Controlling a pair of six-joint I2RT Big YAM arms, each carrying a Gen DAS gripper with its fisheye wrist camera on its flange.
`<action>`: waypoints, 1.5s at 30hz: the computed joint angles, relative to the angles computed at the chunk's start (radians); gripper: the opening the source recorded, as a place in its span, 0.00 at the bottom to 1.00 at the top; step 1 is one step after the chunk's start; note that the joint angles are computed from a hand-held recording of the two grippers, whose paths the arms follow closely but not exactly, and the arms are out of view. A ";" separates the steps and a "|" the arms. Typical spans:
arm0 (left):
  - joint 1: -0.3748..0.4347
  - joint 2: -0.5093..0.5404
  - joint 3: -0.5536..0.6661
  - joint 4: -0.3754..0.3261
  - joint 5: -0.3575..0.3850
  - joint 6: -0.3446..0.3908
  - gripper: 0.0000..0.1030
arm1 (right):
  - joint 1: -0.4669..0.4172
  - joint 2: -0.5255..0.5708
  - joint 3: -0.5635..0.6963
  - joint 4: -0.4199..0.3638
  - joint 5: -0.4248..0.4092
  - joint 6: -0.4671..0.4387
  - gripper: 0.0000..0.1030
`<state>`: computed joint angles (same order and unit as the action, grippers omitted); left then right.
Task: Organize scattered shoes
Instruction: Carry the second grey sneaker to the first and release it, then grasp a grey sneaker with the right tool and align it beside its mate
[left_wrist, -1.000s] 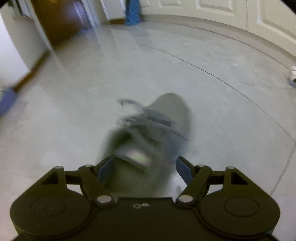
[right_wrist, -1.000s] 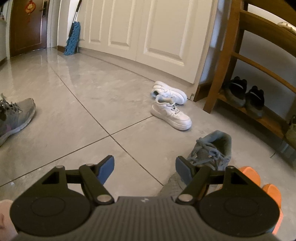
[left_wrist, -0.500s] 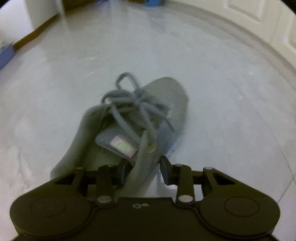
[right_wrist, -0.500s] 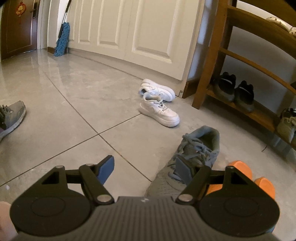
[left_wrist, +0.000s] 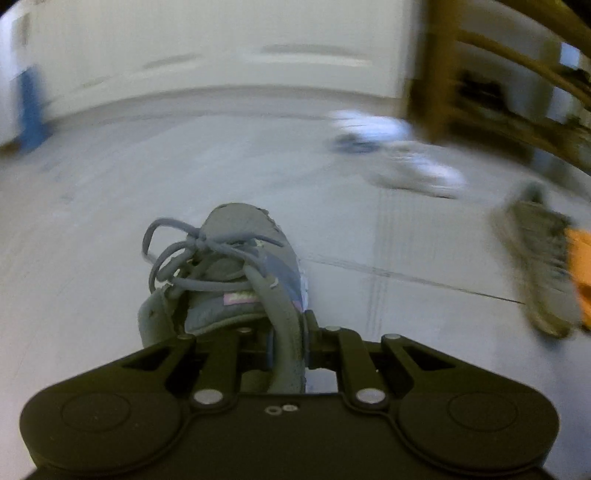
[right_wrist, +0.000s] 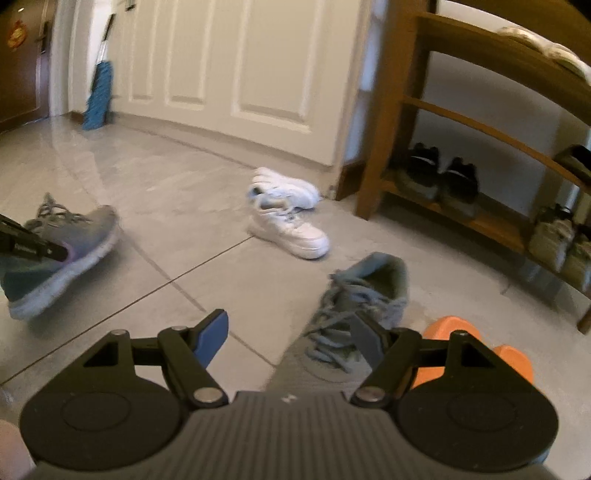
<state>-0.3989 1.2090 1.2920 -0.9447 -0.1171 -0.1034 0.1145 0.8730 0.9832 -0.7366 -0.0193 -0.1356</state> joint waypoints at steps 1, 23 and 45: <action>-0.004 0.037 0.033 0.008 0.062 0.058 0.11 | -0.008 -0.004 0.000 0.001 0.002 0.009 0.74; -0.175 -0.072 0.002 -0.163 -0.077 -0.079 0.67 | 0.013 0.333 0.368 -0.284 -0.407 -0.600 0.75; -0.020 0.020 0.037 -0.355 -0.051 -0.387 0.67 | 0.298 0.785 0.726 -0.658 -0.155 -1.026 0.31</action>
